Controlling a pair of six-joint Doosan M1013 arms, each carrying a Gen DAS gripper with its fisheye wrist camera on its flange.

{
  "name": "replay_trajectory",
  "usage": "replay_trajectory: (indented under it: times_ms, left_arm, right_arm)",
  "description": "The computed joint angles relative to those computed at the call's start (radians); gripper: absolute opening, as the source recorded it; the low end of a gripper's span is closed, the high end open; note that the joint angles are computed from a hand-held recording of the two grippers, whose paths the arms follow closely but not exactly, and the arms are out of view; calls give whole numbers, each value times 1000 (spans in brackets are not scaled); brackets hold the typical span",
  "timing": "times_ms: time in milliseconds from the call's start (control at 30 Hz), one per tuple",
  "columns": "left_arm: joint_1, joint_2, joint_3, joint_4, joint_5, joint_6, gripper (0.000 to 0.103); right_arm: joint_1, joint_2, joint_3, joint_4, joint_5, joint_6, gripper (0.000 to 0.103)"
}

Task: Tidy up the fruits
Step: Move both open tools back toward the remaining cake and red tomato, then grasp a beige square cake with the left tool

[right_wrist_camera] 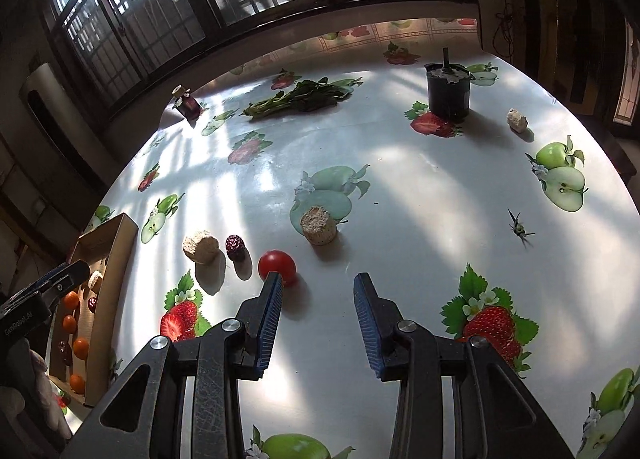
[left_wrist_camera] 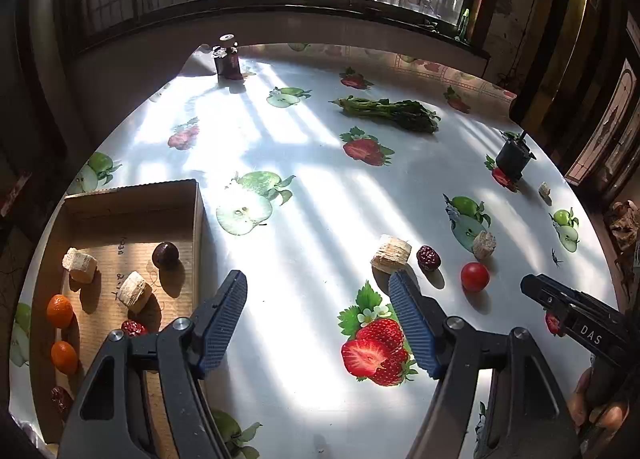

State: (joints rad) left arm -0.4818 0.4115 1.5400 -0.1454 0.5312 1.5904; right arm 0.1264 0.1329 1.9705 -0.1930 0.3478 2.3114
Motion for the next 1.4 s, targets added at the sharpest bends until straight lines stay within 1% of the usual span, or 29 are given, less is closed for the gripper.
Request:
replay_trajectory:
  times_ms: [100, 167, 233, 333, 467, 567, 633, 667, 700, 733, 800, 867, 967, 1167, 1233, 1300, 1400]
  left_arm:
    - [-2, 55, -59, -75, 46, 46, 73]
    - [-7, 83, -87, -75, 61, 28, 73]
    - [-2, 109, -111, -148, 81, 76, 73]
    - [-8, 133, -129, -179, 86, 108, 73]
    - [-17, 151, -138, -187, 84, 141, 73]
    - [-23, 162, -143, -163, 85, 145, 73]
    - [-26, 162, -136, -148, 68, 149, 72]
    - [-29, 161, -133, -136, 57, 148, 70]
    - [-30, 160, -131, -129, 53, 150, 64]
    - [-31, 159, -129, -135, 48, 166, 60]
    - [-35, 156, -124, -135, 44, 187, 39]
    - [-45, 152, -117, -94, 33, 179, 29]
    - [-59, 144, -100, -18, -5, 144, 29]
    - [-60, 140, -96, 2, -4, 121, 29]
    - [-61, 136, -92, 3, -2, 121, 29]
    - [-63, 129, -85, 10, -3, 111, 29]
    - [-62, 109, -67, -1, -10, 121, 29]
  right_arm:
    - [-5, 37, -21, 116, -14, -121, 39]
    - [-3, 57, -35, 149, -21, -167, 39]
    - [7, 77, -51, 96, -13, -134, 39]
    - [15, 102, -71, 59, -1, -124, 39]
    - [23, 118, -82, 14, 2, -99, 39]
    - [22, 125, -86, 28, 2, -121, 40]
    - [21, 128, -86, 31, -3, -124, 40]
    - [21, 129, -86, 29, -5, -122, 40]
    - [21, 129, -87, 28, -4, -121, 40]
    - [21, 130, -88, 25, -3, -120, 40]
    - [24, 130, -87, 6, -4, -101, 40]
    - [26, 129, -85, -4, -4, -90, 40]
    - [32, 129, -85, -34, 1, -67, 40]
    - [40, 127, -81, -93, -3, -6, 40]
    - [37, 126, -78, -81, -12, -9, 39]
    - [34, 124, -75, -55, -20, -26, 35]
    - [30, 122, -72, -25, -22, -47, 34]
